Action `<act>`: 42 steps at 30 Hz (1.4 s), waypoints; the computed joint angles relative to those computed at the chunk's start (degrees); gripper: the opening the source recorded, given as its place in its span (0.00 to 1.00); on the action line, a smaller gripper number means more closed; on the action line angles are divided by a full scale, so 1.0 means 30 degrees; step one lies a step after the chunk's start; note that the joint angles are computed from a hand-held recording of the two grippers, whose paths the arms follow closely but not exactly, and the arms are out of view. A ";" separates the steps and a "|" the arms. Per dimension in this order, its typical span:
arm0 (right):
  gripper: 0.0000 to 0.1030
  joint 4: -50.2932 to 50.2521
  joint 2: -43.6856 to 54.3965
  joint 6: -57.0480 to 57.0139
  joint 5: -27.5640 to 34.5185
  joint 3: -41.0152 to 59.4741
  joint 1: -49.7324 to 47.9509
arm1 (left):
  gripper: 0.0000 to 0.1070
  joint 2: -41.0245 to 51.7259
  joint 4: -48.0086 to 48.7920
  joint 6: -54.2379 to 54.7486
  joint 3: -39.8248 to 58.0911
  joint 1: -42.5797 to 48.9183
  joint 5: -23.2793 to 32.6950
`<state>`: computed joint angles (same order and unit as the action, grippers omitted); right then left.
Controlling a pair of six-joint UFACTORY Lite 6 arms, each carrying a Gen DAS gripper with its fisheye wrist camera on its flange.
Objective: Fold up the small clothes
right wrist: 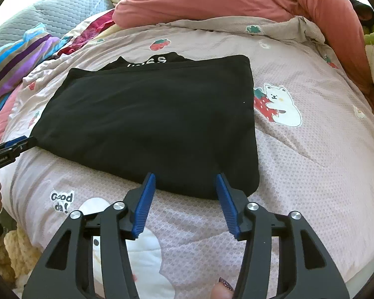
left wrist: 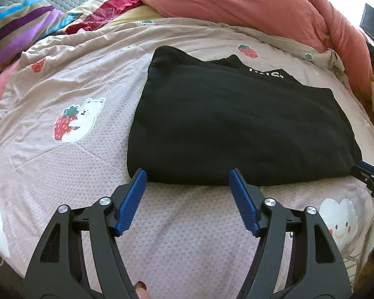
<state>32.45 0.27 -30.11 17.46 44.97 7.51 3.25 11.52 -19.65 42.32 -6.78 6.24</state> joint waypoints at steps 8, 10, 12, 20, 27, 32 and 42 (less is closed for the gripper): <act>0.53 -0.1059 -0.1003 0.1308 0.0177 -0.0609 0.0250 | 0.61 -0.1113 -0.0802 0.0594 -0.0700 -0.0218 0.0169; 0.56 -0.1366 -0.1207 0.1666 0.0196 -0.0714 0.0337 | 0.63 -0.1411 -0.0993 0.0781 -0.0880 -0.0209 0.0212; 0.58 -0.1506 -0.1480 0.1924 0.0253 -0.0798 0.0485 | 0.64 -0.1777 -0.1431 0.1201 -0.1091 -0.0176 0.0288; 0.64 -0.2539 -0.2130 0.3495 0.0518 -0.0570 0.1568 | 0.74 -0.3094 0.0835 -0.0907 -0.1828 0.0045 0.0538; 0.80 -0.3653 -0.2276 0.5291 0.0614 0.0045 0.2864 | 0.87 -0.4217 -0.1173 0.1250 -0.2304 0.1039 0.0800; 0.91 -0.3190 -0.2305 0.5564 0.0522 0.0444 0.3498 | 0.87 -0.5011 -0.1236 0.1487 -0.2641 0.1624 0.1025; 0.94 -0.3702 -0.2242 0.6689 0.0211 0.1549 0.5047 | 0.87 -0.5704 -0.3269 0.3922 -0.2899 0.2827 0.1252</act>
